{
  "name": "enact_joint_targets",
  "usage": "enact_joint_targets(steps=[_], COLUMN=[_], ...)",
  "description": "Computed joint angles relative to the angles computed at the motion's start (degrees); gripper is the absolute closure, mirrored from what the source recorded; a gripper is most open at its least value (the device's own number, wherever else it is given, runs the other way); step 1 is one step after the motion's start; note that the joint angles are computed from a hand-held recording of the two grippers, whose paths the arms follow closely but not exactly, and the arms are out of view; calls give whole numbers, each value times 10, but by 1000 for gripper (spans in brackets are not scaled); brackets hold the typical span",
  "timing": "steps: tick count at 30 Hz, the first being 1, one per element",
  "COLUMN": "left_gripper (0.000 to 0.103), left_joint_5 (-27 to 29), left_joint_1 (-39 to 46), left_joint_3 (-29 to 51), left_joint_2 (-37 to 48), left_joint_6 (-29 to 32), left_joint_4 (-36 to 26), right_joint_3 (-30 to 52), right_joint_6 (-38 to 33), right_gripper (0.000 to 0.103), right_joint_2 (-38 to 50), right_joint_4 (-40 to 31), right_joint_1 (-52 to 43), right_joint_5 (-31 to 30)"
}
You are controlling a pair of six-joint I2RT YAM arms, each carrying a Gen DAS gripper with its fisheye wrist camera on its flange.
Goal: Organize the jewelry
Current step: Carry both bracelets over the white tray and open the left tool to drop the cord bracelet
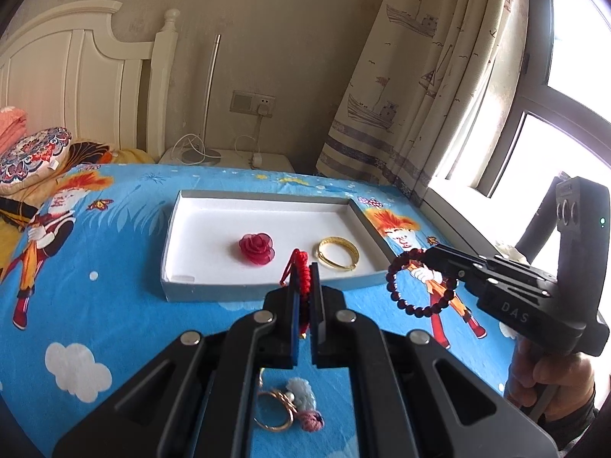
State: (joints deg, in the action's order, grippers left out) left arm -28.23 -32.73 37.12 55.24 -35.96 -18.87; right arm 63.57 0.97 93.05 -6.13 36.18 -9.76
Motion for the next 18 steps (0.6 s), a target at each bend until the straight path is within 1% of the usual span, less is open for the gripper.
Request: enact_joint_targets(steps=[14, 18], left_gripper=[99, 99], left_joint_5=[62, 89], left_joint_1=[109, 145], left_joint_3=[43, 58], left_joint_2=[58, 83], left_joint_6=[70, 85], left_joint_4=[45, 58], right_joint_3=[117, 158], right_joint_6=[-1, 2], right_gripper=[90, 90], right_joint_2=[71, 97], right_joint_4=[-24, -36], right_joint_1=[2, 2], right_joint_5=[12, 14])
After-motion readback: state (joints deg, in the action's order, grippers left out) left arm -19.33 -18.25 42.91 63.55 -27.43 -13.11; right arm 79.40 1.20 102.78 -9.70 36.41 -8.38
